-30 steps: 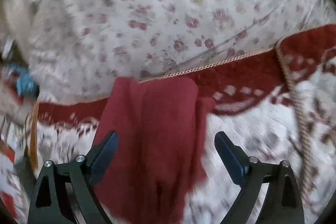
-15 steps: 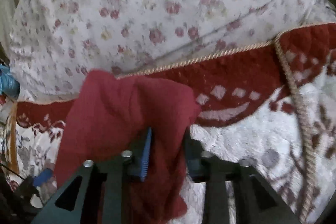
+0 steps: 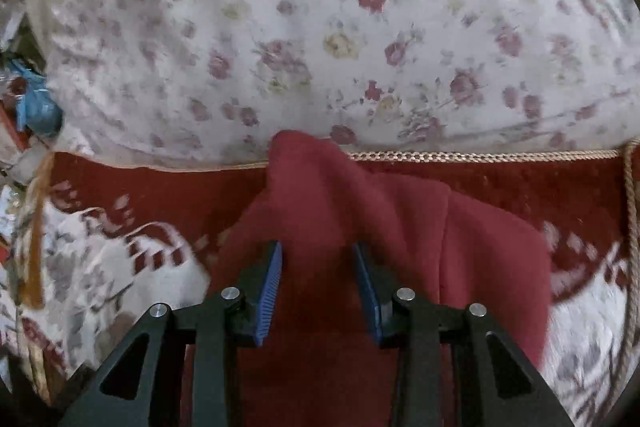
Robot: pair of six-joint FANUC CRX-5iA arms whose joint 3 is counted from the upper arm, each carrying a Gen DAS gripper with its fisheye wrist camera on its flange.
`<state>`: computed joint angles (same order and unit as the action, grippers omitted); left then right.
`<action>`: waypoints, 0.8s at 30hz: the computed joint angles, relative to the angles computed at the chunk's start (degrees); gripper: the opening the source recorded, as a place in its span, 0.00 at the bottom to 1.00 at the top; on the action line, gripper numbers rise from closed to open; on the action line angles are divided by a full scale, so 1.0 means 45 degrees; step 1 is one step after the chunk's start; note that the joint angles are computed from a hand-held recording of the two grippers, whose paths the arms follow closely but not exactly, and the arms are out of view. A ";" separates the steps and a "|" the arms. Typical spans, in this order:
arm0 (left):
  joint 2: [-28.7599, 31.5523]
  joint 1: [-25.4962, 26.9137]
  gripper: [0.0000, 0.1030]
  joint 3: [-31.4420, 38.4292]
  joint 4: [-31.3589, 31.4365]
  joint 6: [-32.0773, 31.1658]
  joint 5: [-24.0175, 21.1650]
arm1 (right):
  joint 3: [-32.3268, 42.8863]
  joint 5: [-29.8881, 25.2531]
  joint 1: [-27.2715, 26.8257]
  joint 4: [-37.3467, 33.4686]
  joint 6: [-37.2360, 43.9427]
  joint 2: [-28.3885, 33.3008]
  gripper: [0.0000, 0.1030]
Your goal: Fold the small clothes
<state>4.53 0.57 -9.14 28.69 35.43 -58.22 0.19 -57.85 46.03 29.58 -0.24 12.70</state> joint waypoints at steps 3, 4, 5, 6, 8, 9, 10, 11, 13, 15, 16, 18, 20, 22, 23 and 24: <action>0.0094 -0.0006 0.81 0.0083 0.0109 -0.0088 -0.0116 | 0.0258 -0.1064 -0.0155 0.0557 0.0117 0.0701 0.36; 0.0108 -0.0003 0.82 0.0095 0.0108 -0.0062 -0.0156 | -0.0059 -0.0859 -0.0203 0.0574 -0.0271 0.0615 0.35; 0.0107 -0.0007 0.82 0.0097 0.0081 -0.0052 -0.0160 | -0.0473 -0.0401 -0.0238 0.0643 -0.0698 0.0387 0.35; 0.0079 -0.0009 0.82 0.0074 0.0060 -0.0072 -0.0129 | -0.0999 0.0069 -0.0207 0.0965 -0.1273 0.0017 0.35; -0.0024 -0.0025 0.82 -0.0012 -0.0008 -0.0129 -0.0007 | -0.1240 0.0126 -0.0078 0.0940 -0.1467 -0.0361 0.36; -0.0046 -0.0025 0.82 -0.0015 -0.0041 -0.0123 0.0006 | -0.1371 0.0046 0.0102 0.0877 -0.1542 -0.0674 0.37; -0.0047 -0.0016 0.82 0.0006 -0.0075 -0.0076 -0.0007 | -0.1437 -0.0137 0.0334 0.0899 -0.1630 -0.0932 0.38; -0.0033 -0.0006 0.82 0.0021 -0.0071 -0.0039 -0.0032 | -0.1592 -0.0284 0.0599 0.1031 -0.1760 -0.1205 0.39; 0.0003 0.0002 0.82 0.0046 -0.0079 0.0078 -0.0077 | -0.2114 -0.0847 0.1438 0.1637 -0.2288 -0.1881 0.47; 0.0013 0.0018 0.82 0.0023 -0.0056 0.0163 -0.0075 | -0.2627 -0.1832 0.2381 0.2333 -0.3260 -0.2324 0.47; -0.0013 0.0021 0.83 -0.0023 -0.0036 0.0220 -0.0027 | -0.2879 -0.2113 0.2684 0.2481 -0.3734 -0.2484 0.47; -0.0079 0.0014 0.84 -0.0107 -0.0021 0.0250 0.0058 | -0.3209 -0.2600 0.3109 0.1917 -0.4224 -0.2593 0.47; -0.0103 -0.0005 0.84 -0.0131 -0.0054 0.0272 0.0126 | -0.3567 -0.2429 0.3132 0.1530 -0.4473 -0.2627 0.49; -0.0185 0.0012 0.84 -0.0259 0.0021 0.0157 0.0261 | -0.4437 -0.1957 0.3343 0.2133 -0.5850 -0.3158 0.50; -0.0230 0.0035 0.84 -0.0336 0.0073 0.0100 0.0306 | -0.4533 -0.1966 0.3420 0.2146 -0.6089 -0.3298 0.52; -0.0210 0.0046 0.84 -0.0327 0.0096 0.0116 0.0305 | -0.4613 -0.2057 0.3571 0.2208 -0.6415 -0.3482 0.53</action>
<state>3.59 0.78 -10.62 29.12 35.95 -56.85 -20.57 -67.11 62.10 39.52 -29.11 -2.96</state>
